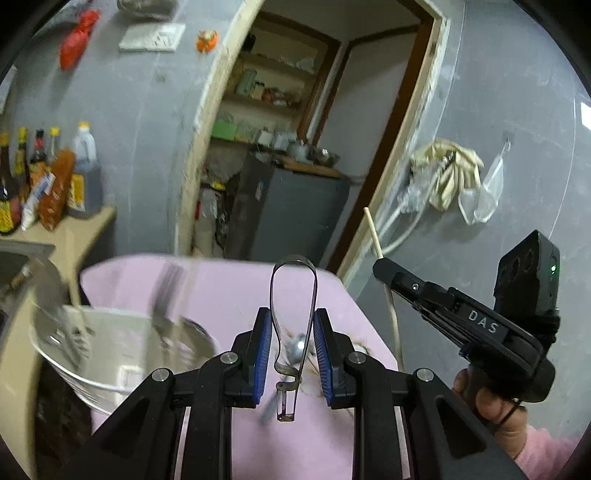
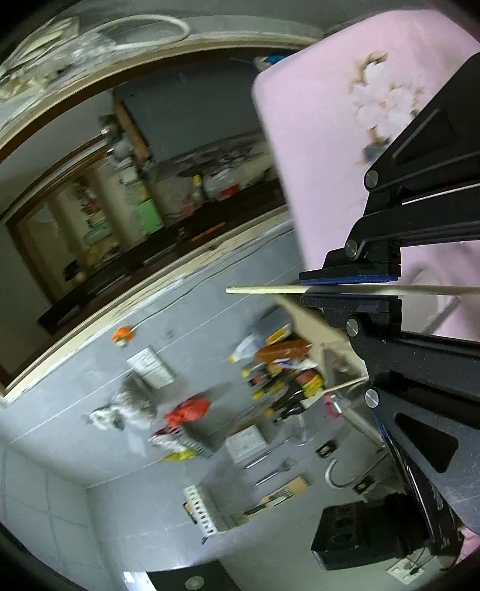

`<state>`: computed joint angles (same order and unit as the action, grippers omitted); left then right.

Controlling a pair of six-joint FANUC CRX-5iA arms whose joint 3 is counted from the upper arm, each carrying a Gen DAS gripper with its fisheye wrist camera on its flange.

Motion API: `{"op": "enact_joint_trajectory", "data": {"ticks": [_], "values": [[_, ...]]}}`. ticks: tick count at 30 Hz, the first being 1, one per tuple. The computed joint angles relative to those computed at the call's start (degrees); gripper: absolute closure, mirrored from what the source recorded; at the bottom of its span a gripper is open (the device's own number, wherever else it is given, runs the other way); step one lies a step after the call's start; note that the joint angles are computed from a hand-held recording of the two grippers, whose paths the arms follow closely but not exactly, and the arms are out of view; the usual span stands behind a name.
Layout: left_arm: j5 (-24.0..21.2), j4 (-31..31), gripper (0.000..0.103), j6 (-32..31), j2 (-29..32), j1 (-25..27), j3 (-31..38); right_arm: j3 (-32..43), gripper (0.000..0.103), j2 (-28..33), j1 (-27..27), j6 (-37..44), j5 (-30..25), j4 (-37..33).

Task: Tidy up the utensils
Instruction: 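Carry the tongs and chopstick over the caddy with both tools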

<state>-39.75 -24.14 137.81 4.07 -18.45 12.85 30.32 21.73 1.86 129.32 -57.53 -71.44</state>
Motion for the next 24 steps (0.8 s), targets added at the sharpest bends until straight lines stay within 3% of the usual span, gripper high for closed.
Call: {"op": "enact_joint_trajectory", "data": {"ticks": [9,17,24], "values": [[-0.25,-0.03,0.081,-1.65,-8.17,5.78,-3.88,-4.02,0.099,-4.79,6.9,7.52,12.7,-5.71],[-0.31,-5.9,0.081,0.69,-11.78,9.94,-5.88,-7.81,0.099,-6.69,10.93,17.11,21.39,-14.25],[5.42,-2.44,0.081,-1.13,-14.09,14.5,-12.7,-12.28,0.099,-6.11,11.22,29.78,25.23,-26.27]]}}
